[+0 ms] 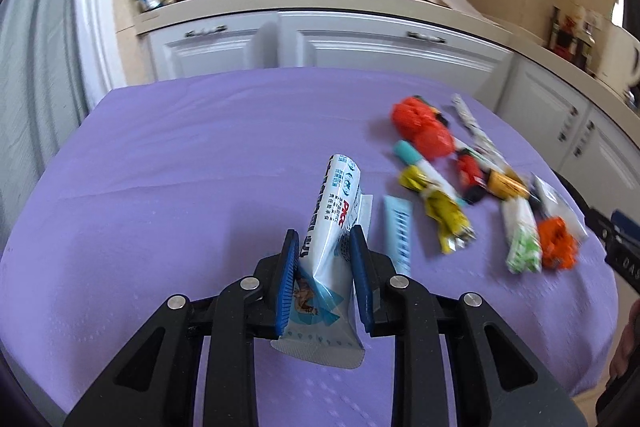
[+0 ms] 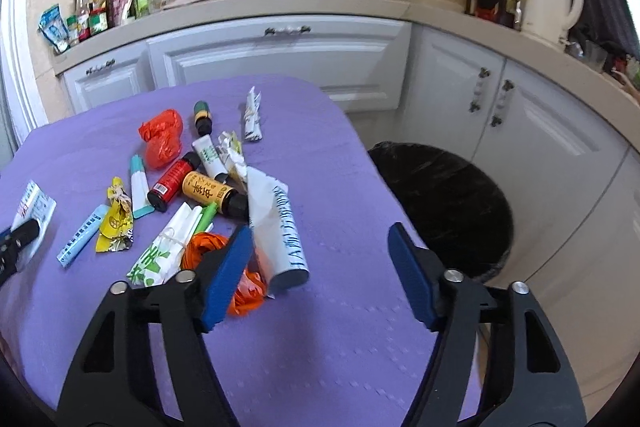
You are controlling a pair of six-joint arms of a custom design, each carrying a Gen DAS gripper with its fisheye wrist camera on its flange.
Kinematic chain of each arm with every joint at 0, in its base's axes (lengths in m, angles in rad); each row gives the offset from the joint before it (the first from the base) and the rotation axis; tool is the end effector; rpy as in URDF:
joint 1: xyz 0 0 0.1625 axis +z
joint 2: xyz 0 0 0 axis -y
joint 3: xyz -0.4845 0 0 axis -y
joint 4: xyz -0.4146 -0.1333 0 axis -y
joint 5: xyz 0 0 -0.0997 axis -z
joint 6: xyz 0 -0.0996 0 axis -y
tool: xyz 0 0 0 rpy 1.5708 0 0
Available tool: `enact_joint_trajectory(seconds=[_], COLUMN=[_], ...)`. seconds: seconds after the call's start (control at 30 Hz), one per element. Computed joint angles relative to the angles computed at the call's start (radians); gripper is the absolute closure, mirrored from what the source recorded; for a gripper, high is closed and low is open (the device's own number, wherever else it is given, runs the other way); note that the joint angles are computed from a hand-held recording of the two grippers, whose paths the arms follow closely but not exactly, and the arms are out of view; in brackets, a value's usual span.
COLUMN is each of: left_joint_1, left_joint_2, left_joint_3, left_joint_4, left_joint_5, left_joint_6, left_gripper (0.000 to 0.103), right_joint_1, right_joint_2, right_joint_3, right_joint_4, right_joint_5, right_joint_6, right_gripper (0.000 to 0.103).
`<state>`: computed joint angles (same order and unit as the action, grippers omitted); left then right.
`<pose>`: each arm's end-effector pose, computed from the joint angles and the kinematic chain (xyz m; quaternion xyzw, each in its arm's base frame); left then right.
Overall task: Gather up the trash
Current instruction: 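Grasp the white tube with blue text with the right gripper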
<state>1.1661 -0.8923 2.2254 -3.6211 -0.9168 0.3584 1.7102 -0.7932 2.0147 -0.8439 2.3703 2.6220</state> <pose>-0.0300 -0.5624 0.1427 0.2256 0.8650 -0.3392 0.2930 0.1321 -0.4960 -0.0001 0.0397 -0.7918 0.4474 0.4139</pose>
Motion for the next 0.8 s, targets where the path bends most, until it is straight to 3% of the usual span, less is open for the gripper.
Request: enact_joint_trajectory(seconds=[0.2,0.27,0.37,0.47,0.8], left_joint_1=[0.013,0.015,0.014,0.008,-0.047], left_joint_2=[0.017,0.021,0.025,0.030,0.042], left_joint_3=[-0.031,-0.034,-0.036,-0.031,-0.015], left_joint_4=[0.003,0.010,0.018,-0.001,-0.043], left_joint_5=[0.026,0.027,0.027,0.029,-0.016], left_joint_6=[-0.001,-0.003,-0.006,0.006,0.037], left_gripper=[0.076,0.076,0.076,0.076,0.076], right_joint_1=[-0.028,-0.036,-0.039,-0.034,-0.024], right_joint_2=[0.023,0.026,0.028,0.028,-0.018], right_joint_3=[-0.060,-0.070,-0.067,-0.058,0.006], right_joint_4=[0.136,0.172,0.175,0.151,0.055], right_joint_5=[-0.023,-0.038,-0.055,-0.060,-0.063], right_joint_6=[0.064,0.083,0.082,0.059,0.034], right_gripper=[0.060,0.076,0.086,0.092,0.093])
